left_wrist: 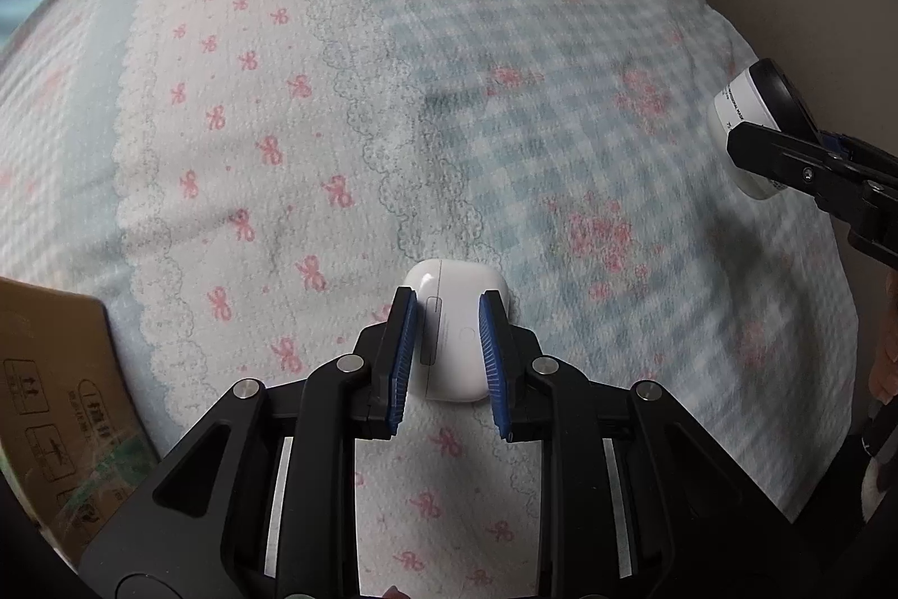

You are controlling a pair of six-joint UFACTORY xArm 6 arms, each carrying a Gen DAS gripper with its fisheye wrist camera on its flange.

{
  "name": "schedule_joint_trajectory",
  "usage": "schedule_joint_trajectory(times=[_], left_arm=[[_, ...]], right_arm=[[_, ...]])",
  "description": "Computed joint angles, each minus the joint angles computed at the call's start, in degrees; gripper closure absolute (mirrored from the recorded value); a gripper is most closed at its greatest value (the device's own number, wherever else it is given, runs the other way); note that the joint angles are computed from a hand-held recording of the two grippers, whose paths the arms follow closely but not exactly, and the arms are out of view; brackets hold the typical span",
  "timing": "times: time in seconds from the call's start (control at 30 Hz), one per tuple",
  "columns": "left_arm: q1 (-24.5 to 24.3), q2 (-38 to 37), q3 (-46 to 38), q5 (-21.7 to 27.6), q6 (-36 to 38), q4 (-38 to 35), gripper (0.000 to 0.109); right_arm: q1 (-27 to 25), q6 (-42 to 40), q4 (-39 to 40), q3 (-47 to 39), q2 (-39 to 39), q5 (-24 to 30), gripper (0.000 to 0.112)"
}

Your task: Organize rigid objects

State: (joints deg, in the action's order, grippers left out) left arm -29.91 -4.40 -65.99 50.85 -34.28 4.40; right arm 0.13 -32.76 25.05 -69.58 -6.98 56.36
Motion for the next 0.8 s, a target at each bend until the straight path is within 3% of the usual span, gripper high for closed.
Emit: schedule_joint_trajectory(times=[0.07, 0.13, 0.2, 0.3, 0.47, 0.63, 0.67, 0.8], left_arm=[[0.23, 0.24, 0.18, -0.79, -0.97, -0.20, 0.088], [0.42, 1.31, -0.67, -0.42, -0.81, -1.39, 0.072], [0.11, 5.75, -4.11, 5.29, 3.33, -5.63, 0.007], [-1.50, 4.35, -1.76, 2.01, 1.84, -3.35, 0.006], [-1.48, 2.91, -1.67, 1.06, -0.89, -0.09, 0.006], [1.04, 7.02, -7.21, 7.38, 2.03, -2.76, 0.007], [1.32, 7.26, -7.32, 7.55, 2.47, -3.32, 0.011], [0.90, 7.92, -8.25, 9.18, 3.95, -2.93, 0.047]], right_arm=[[-0.25, 0.19, 0.40, 0.15, 0.17, 0.02, 0.060], [-0.54, 0.51, 0.56, 0.37, 0.21, 0.03, 0.060], [-0.84, 0.94, 0.51, 0.51, 0.27, 0.08, 0.060], [-1.36, 1.09, 0.59, 0.49, 0.30, 0.15, 0.060], [-2.09, 0.27, 0.44, 0.38, 0.48, -0.26, 0.060], [-2.19, 0.15, 0.58, 0.06, 0.93, -0.08, 0.060], [-2.12, 0.02, 0.66, 0.09, 0.91, -0.14, 0.060], [-1.96, -0.38, 0.93, 0.15, 0.96, -0.31, 0.060]])
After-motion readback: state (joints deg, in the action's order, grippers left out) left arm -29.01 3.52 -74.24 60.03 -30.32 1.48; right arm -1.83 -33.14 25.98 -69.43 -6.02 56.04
